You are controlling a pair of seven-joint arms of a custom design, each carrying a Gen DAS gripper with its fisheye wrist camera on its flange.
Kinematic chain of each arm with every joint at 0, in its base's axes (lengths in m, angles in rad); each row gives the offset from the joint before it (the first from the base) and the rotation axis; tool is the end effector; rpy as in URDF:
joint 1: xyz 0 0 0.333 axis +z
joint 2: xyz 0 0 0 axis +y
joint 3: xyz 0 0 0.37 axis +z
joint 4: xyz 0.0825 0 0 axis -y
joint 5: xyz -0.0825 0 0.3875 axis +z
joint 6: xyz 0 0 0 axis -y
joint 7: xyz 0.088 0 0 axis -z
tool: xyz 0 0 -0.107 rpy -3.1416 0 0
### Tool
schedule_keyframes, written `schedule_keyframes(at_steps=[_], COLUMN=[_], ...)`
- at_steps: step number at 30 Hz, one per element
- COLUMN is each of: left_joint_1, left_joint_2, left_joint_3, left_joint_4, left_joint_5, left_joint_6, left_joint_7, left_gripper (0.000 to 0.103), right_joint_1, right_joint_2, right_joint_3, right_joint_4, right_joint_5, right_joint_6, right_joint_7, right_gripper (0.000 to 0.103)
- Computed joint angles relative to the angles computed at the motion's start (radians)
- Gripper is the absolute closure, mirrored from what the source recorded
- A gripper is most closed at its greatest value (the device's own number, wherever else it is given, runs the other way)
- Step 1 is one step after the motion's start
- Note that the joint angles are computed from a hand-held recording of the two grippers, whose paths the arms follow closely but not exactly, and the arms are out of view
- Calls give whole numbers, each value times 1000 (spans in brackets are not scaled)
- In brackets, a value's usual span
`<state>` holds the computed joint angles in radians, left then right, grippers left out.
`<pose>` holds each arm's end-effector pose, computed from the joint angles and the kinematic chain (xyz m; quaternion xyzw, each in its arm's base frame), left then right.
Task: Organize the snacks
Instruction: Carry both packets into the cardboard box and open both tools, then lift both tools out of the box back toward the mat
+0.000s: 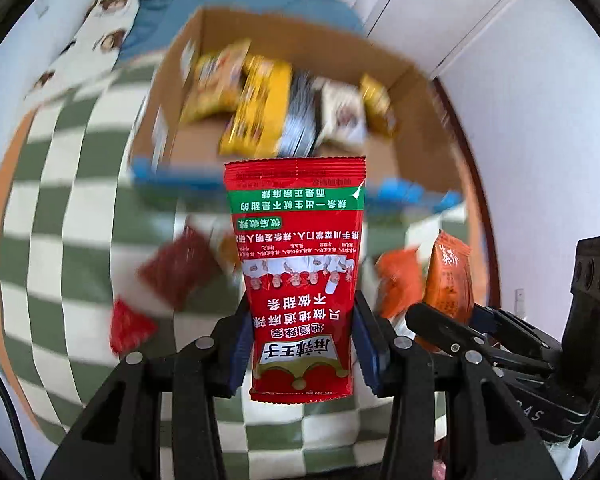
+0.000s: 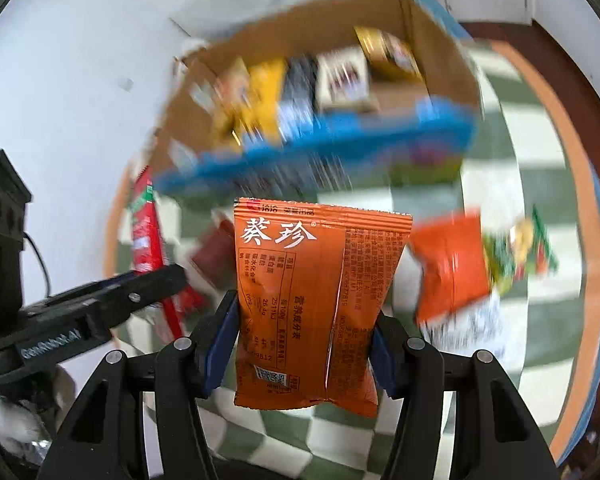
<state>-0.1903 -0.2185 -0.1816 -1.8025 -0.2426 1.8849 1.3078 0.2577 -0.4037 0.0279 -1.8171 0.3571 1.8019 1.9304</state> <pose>0.4604 -0.2125 0.7128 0.6710 -0.7197 0.1768 0.0225 0.3951 0.1508 0.7870 -0.6529 0.7128 0.0690 0.2469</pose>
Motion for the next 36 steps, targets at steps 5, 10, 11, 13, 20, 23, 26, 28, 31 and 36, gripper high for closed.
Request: schedule_keyframes(at_steps=[5,10,11,13,20,23,26,28,31,36], left_joint_1=[8,15,14,16,2,-17,-15,-9,-17,-11], left_joint_2=[144,382,430,503,688,729,755,752,748,696], left_joint_3=[-7,-13,-17,-25,-47,-46,-49,-56,-53,-48], left_joint_4=[192,462,513,592,772,818,828,809,801,741], left_joint_5=[54,14,10,-11,-19,7,-11,-22,-4,14], left_joint_6=[-14,-121,-144,-190,-304,-345,-370,-358,-350,-320], left_joint_7=[26,-7,-16,-32,-73,-95,-141,-125,-110,-80], left_gripper=[61,61,61,61,61,58,54,49,38,38], right_joint_1=[-11,-17,-21,-26,-38,-42,-42,-39,-43,-43], right_joint_2=[160,333,363,396,471,493,522,525,527,520], right_joint_3=[30,31,24,18,11,10,9,10,8,8], right_joint_4=[189,342,371,384,386,383,403,392,390,382], right_joint_5=[-91,-174,-184,-189,-196,-190,-205,-219,-212,-217], right_joint_6=[47,36,16,9,-22,-40,-102,-96,-112,-102], right_joint_7=[4,-15,-23,-37,-66,-79,-57,-60,-56,-48], right_gripper=[42,42,42,42,42,41,12,11,11,11])
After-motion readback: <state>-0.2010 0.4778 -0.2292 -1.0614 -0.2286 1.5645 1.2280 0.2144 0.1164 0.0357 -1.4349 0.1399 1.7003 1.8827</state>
